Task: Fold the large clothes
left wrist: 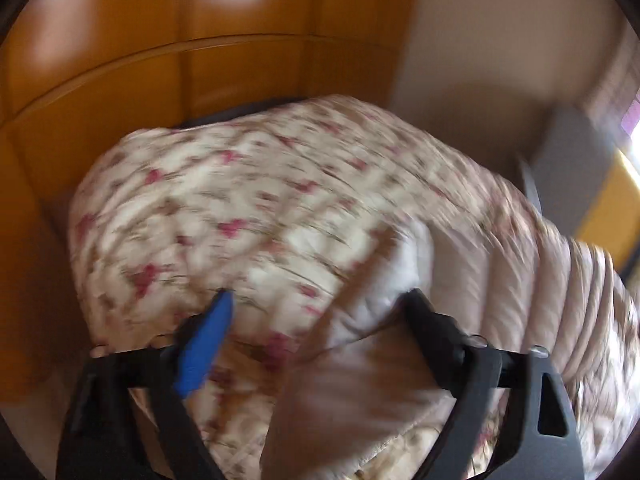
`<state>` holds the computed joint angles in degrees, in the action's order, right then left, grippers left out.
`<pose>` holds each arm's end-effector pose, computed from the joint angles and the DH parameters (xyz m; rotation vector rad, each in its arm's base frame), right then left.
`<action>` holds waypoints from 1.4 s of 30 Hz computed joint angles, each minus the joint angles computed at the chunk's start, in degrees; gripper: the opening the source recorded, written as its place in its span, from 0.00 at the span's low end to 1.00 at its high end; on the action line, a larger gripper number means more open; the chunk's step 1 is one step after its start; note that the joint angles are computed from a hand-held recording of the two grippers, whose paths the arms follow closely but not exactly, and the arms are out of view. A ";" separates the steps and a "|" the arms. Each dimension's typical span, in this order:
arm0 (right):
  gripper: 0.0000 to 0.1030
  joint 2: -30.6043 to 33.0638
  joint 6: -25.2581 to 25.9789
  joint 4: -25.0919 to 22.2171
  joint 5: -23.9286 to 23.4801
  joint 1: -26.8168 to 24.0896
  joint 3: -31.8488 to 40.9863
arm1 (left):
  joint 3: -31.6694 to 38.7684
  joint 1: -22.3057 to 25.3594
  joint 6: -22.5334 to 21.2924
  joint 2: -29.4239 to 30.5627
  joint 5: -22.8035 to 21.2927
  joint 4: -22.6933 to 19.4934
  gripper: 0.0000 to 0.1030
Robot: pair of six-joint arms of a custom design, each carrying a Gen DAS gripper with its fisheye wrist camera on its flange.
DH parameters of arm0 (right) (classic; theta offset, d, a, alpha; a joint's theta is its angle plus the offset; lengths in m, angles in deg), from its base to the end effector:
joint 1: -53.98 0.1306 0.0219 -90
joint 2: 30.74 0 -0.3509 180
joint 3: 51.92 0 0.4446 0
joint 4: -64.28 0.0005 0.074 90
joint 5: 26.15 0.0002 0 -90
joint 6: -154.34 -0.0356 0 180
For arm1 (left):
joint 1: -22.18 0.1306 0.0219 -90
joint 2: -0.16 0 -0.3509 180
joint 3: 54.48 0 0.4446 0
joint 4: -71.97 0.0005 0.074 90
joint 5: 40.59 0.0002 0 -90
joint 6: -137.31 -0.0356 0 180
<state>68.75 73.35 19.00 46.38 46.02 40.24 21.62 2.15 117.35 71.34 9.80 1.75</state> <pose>0.5819 -0.0711 0.3341 -0.1494 2.4421 0.2493 0.3776 -0.1140 0.4086 -1.1617 2.0522 0.2341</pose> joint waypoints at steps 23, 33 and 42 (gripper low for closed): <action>0.98 0.12 -0.24 0.51 -0.20 -0.10 0.00 | 7.64 -6.55 -5.86 11.84 5.61 11.78 0.71; 0.98 0.22 -0.49 0.75 -0.35 -0.10 0.02 | -3.63 -3.94 22.22 -3.62 -5.51 1.64 0.82; 0.98 0.21 -0.45 0.76 -0.40 -0.14 -0.02 | -12.22 -8.26 23.39 -8.55 1.77 20.69 0.65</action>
<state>68.95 72.91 19.76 45.97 45.88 40.22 9.40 -6.10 140.74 62.79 11.58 22.44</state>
